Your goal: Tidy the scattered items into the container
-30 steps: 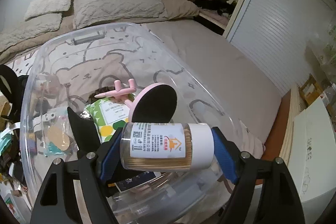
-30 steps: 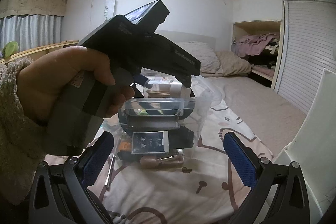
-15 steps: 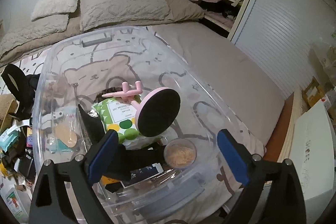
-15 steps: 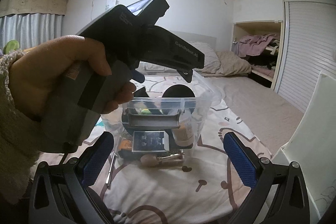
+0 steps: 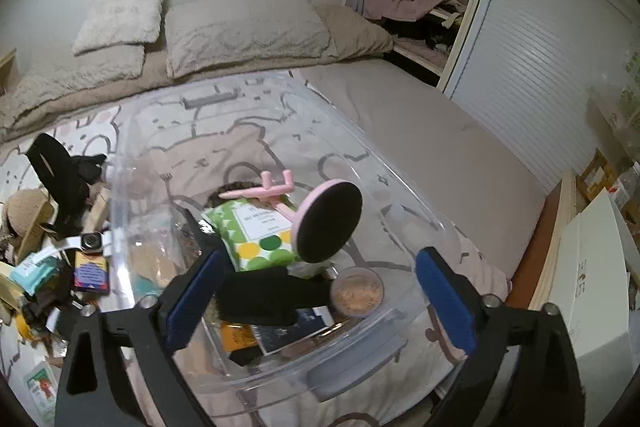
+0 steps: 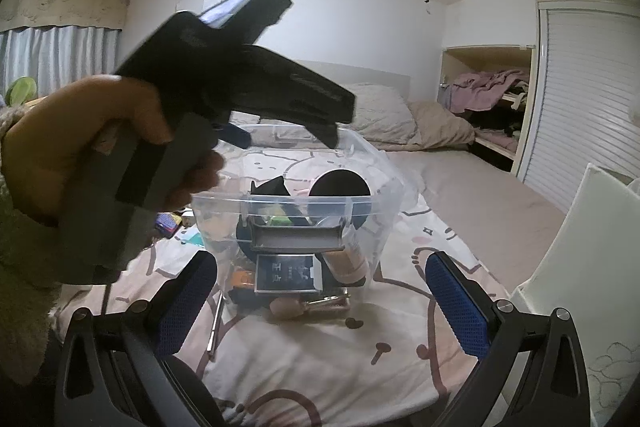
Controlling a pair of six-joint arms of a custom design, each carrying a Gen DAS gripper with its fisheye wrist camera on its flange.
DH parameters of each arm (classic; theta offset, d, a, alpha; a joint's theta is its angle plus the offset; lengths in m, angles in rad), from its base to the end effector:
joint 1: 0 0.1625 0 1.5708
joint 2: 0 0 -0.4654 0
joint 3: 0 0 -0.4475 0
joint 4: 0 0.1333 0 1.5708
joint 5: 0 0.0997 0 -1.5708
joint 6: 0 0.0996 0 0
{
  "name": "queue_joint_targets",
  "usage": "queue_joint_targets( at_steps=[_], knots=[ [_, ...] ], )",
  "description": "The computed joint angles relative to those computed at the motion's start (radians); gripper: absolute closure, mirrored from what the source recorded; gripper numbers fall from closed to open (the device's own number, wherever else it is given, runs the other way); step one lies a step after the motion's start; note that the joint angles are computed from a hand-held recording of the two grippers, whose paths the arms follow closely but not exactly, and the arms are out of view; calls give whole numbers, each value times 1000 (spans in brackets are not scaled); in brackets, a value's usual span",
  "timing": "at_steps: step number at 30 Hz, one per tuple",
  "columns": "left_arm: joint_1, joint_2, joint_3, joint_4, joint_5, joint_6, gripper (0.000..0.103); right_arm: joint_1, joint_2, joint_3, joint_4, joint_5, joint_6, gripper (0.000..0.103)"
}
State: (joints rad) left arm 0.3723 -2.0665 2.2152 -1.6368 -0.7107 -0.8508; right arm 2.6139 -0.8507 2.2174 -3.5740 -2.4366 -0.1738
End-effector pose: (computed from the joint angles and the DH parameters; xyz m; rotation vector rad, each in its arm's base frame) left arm -0.2176 -0.3091 0.4326 0.4743 2.4292 -0.9168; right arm 0.4749 -0.2103 0.0815 1.0530 -2.1395 1.1632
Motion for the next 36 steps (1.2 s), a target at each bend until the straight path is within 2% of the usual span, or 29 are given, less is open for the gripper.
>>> queue_joint_targets(
  at_steps=[6,10,15,18,22,27,29,36],
  knots=[
    [-57,-72,-11,115,66,-43,0,14,9,-18,-11,-35,-4,0],
    [-115,-138,-26,252,117,-124,0,22,14,-32,-25,-49,-9,0],
    [-216,-202,-68,547,171,-307,0,35,22,-54,-36,-51,-12,0],
    [-263,-234,-89,661,164,-372,0,45,28,-71,-32,-46,-12,0],
    [-361,-278,-128,850,141,-495,0,60,41,-94,-29,-40,-22,0],
    [-550,-290,-203,1226,83,-803,0,78,55,-116,-26,-34,-36,0],
    [-645,-294,-229,1373,29,-927,0,87,61,-122,-29,-34,-40,0],
    [-911,-324,-252,1669,-202,-1152,0,104,70,-139,3,-28,-17,0]
  ],
)
